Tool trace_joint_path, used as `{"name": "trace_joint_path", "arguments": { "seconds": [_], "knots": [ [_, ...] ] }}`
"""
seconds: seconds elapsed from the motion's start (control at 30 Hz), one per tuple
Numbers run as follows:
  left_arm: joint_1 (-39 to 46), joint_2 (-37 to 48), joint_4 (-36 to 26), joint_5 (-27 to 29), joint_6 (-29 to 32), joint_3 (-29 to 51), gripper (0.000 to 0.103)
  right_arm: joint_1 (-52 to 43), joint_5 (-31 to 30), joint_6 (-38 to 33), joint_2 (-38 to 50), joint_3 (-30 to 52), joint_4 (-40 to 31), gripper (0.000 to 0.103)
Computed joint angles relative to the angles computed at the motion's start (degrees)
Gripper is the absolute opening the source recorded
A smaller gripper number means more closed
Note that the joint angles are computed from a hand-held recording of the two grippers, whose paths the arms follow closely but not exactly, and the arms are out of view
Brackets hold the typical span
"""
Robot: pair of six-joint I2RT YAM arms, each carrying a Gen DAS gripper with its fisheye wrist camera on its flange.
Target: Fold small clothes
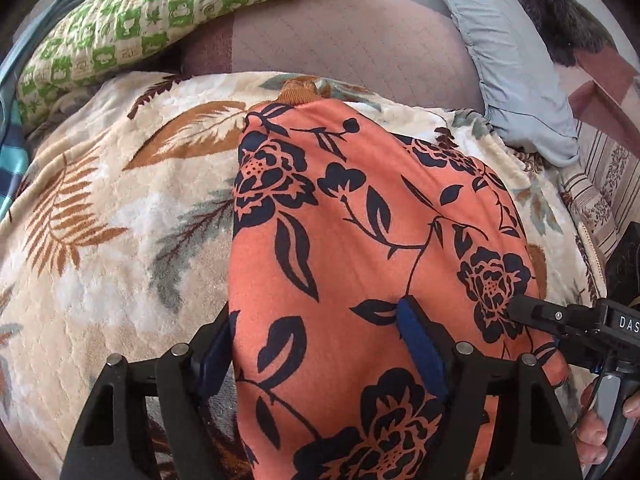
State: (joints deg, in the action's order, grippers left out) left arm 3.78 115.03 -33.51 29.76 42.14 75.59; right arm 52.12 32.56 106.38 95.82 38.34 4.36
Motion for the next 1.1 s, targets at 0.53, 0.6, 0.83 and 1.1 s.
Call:
{"name": "trace_joint_path", "arguments": {
  "seconds": [0.53,0.6,0.83,1.1],
  "knots": [
    [-0.64,-3.21,6.46,-1.85,-0.77,-5.12,0.070,-0.04,1.11,-0.84,3.88,5.34,-6.21,0.064],
    [-0.63,-3.44,6.92,-1.87,-0.83,-5.52,0.070,-0.01,1.34,-1.67,4.62,7.26,-8.63,0.066],
    [-0.82,-4.75,8.32,-2.27,-0.50,-6.98,0.065,0.36,2.75,-3.19,5.36,10.55,-13.25,0.054],
    [-0.62,-4.77,7.92,-2.44,0.18,-6.71,0.061,0.11,3.22,-4.25,6.70,14.27,-17.89,0.050]
  ]
}}
